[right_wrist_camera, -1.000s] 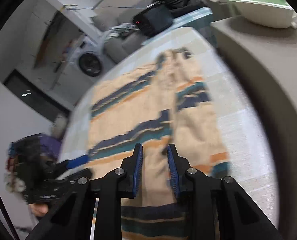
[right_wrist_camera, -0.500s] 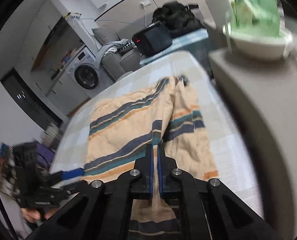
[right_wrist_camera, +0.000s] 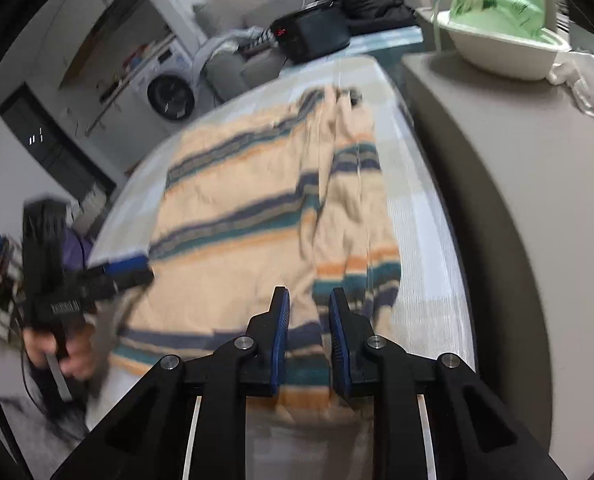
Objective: Fold small clothes
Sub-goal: 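Pinch the fold ridge with the right gripper and straighten it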
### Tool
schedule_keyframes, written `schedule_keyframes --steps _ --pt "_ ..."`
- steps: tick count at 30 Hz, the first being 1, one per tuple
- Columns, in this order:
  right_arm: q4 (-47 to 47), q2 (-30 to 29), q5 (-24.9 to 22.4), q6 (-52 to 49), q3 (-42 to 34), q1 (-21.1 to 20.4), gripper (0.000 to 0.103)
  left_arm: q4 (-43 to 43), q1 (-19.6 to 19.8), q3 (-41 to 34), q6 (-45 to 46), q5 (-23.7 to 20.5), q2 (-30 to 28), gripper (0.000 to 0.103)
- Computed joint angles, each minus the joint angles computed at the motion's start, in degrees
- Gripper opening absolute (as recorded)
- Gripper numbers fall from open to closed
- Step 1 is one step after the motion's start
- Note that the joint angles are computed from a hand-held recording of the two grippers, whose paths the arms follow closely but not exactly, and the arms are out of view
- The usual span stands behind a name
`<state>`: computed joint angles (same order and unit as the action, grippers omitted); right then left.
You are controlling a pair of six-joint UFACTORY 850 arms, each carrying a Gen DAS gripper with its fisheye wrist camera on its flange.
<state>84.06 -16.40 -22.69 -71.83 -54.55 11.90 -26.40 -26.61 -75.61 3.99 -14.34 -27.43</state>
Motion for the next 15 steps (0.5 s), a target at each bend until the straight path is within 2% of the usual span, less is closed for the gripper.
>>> schedule_keyframes --steps 10,12,14,15 --pt "-4.38 -2.58 -2.46 0.25 -2.95 0.09 0.025 0.37 0.22 0.31 -1.21 0.14 0.07 0.080" --pt "-2.35 -2.12 -1.01 -1.47 -2.30 0.27 0.011 -2.56 0.75 0.57 0.10 0.40 0.09 0.080" --pt "2.06 -1.49 0.10 -5.72 -1.28 0.63 0.005 -9.40 1.59 1.19 5.03 0.87 0.34 0.080" --pt "5.04 -0.87 1.08 -8.53 -0.59 0.86 0.004 -9.80 1.90 1.32 4.56 0.95 0.44 0.080"
